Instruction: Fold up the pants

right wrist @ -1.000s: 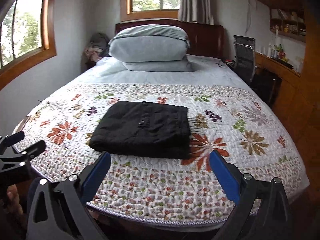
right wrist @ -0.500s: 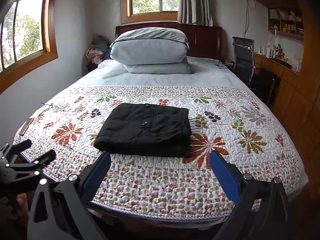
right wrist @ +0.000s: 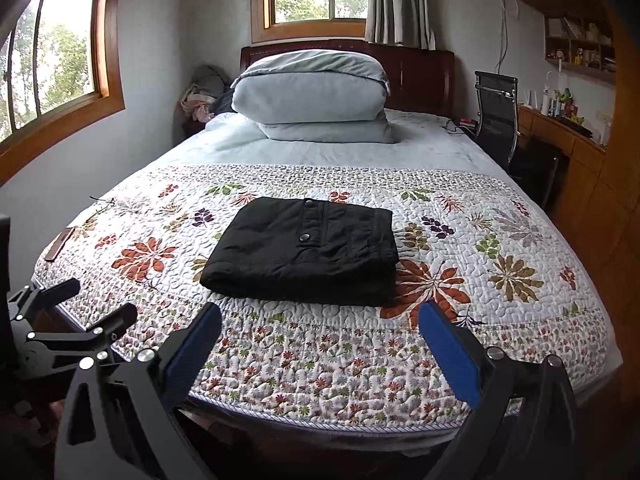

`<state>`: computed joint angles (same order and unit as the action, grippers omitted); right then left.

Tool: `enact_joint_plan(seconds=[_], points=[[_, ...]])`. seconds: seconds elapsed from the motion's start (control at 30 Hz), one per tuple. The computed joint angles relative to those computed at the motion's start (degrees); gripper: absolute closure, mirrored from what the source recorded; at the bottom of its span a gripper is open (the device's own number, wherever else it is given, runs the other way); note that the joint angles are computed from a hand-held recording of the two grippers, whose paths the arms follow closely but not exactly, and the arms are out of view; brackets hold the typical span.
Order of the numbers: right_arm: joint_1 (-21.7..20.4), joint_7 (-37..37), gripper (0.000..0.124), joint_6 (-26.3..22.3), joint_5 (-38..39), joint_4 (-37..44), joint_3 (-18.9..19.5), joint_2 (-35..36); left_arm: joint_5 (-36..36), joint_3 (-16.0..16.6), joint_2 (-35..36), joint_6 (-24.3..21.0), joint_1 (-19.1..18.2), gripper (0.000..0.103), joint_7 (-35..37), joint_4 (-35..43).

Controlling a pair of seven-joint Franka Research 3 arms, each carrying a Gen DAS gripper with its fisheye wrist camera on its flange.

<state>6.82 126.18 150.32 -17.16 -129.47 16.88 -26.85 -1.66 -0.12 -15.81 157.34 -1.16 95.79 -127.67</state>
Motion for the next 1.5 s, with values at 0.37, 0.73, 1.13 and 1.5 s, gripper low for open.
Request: enact_joint_plan(seconds=[0.37,0.73,1.13,1.5], points=[[0.5,-0.2,0.025,0.3,0.0,0.1,-0.2,0.1,-0.8,0.0,-0.1,-0.9,-0.1,0.003,-0.4,0.4],[0.0,-1.5,0.025,0.4,0.9,-1.6,-0.7,-1.8,-0.4,-0.7,-1.2,-1.0,-1.0,0.003,-1.6,-0.6],[-0.2,-3.5,0.025,1.0,2.7,-2.3,-0.7,-1.9,1.7,-1.3,-1.2,-0.4,-1.4,0.003,-3.2,-0.8],[-0.8,-3.3,0.025,1.1,2.8,-2.4,-0.3,-2.2,2.6,-1.2,-1.6,0.2,-1.5,0.003,-4.0,-1.3]])
